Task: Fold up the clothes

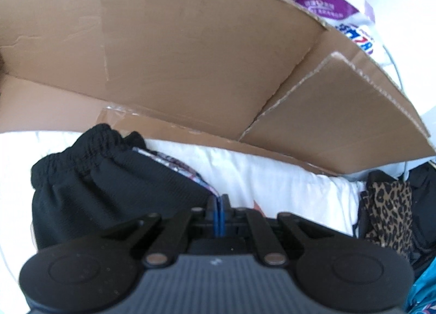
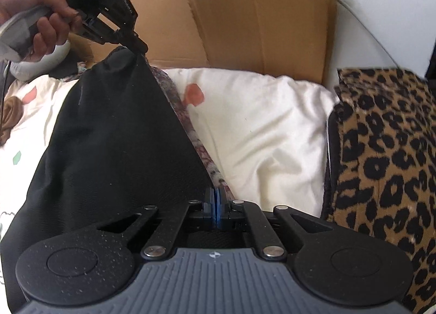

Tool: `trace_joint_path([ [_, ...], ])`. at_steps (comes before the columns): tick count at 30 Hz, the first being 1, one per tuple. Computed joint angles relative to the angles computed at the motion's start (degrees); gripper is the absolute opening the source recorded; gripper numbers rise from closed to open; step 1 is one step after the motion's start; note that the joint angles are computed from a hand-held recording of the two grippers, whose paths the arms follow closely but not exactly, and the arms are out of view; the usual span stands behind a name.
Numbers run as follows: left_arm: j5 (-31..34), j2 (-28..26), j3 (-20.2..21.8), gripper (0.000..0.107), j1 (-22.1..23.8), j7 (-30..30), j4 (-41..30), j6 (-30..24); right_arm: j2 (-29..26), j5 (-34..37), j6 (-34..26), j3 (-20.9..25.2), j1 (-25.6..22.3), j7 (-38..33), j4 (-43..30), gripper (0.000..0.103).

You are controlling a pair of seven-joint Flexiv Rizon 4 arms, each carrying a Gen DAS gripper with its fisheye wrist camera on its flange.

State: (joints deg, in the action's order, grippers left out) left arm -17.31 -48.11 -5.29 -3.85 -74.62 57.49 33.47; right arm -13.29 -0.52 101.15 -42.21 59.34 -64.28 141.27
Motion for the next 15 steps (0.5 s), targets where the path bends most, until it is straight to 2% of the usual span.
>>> trace_joint_path([
  [5,0.45,-1.18,-0.29,0.001,-0.55,1.38,0.27,1.93,-0.15,-0.48,-0.95,-0.78,-0.05,0.37,0.32,0.0],
  [9,-0.55,-1.88,-1.25,0.002,-0.15,3.12,2.12,4.96,0.78,-1.8,-1.67,2.34,-3.67,1.93,0.93,0.0],
  [10,-1.13,-2.04,-1.67,0.002,0.1,3.68,2.79,5.93,1.44,-2.22,-1.26,1.82,-3.44,2.42,1.53,0.0],
  [15,-4.83,-1.41,-3.98,0.021,1.77,7.41,5.69,8.92,5.15,-2.29,0.14,-2.5,-0.12,3.08,4.26,0.001],
])
